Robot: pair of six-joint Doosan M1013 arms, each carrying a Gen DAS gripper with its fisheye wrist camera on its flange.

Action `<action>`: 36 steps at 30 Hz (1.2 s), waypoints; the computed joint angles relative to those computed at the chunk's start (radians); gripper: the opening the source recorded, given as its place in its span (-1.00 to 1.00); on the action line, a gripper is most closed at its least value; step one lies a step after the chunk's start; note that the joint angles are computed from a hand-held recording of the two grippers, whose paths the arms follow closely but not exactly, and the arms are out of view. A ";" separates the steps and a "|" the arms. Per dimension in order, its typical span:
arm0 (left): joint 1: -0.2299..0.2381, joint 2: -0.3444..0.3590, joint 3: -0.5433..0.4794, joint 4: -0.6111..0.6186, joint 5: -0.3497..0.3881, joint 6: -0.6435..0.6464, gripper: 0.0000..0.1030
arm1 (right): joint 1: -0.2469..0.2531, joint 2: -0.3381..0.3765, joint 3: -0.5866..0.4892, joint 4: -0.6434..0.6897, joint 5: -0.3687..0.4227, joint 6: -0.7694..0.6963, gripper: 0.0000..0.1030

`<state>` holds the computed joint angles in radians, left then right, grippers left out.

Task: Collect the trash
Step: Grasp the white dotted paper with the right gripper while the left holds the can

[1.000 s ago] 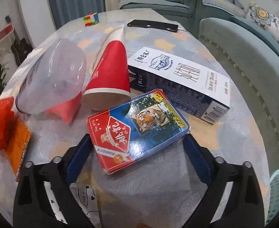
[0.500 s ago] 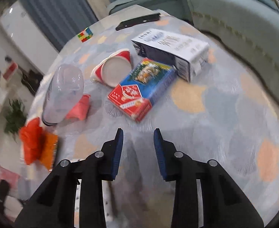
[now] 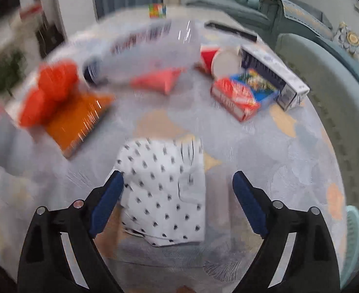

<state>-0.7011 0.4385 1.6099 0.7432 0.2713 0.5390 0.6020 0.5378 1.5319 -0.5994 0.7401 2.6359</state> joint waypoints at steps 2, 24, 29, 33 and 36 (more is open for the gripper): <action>-0.003 -0.002 0.003 0.033 0.005 -0.025 -0.12 | 0.006 -0.002 0.008 -0.039 -0.010 0.050 0.67; -0.039 -0.017 0.019 0.254 -0.020 -0.195 -0.12 | 0.027 -0.185 0.243 -0.486 -0.124 0.542 -0.83; -0.049 -0.024 0.031 0.347 -0.042 -0.262 -0.12 | 0.028 -0.250 0.309 -0.569 -0.116 0.682 -0.83; -0.058 -0.029 0.039 0.445 -0.065 -0.339 -0.12 | 0.036 -0.312 0.365 -0.652 -0.066 0.817 -0.83; -0.071 -0.030 0.043 0.544 -0.082 -0.420 -0.12 | 0.054 -0.349 0.396 -0.700 0.014 0.873 -0.83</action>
<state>-0.7722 0.4082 1.6527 1.2876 0.1890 0.1193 0.6564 0.1889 1.9277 -1.2991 0.7544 3.5086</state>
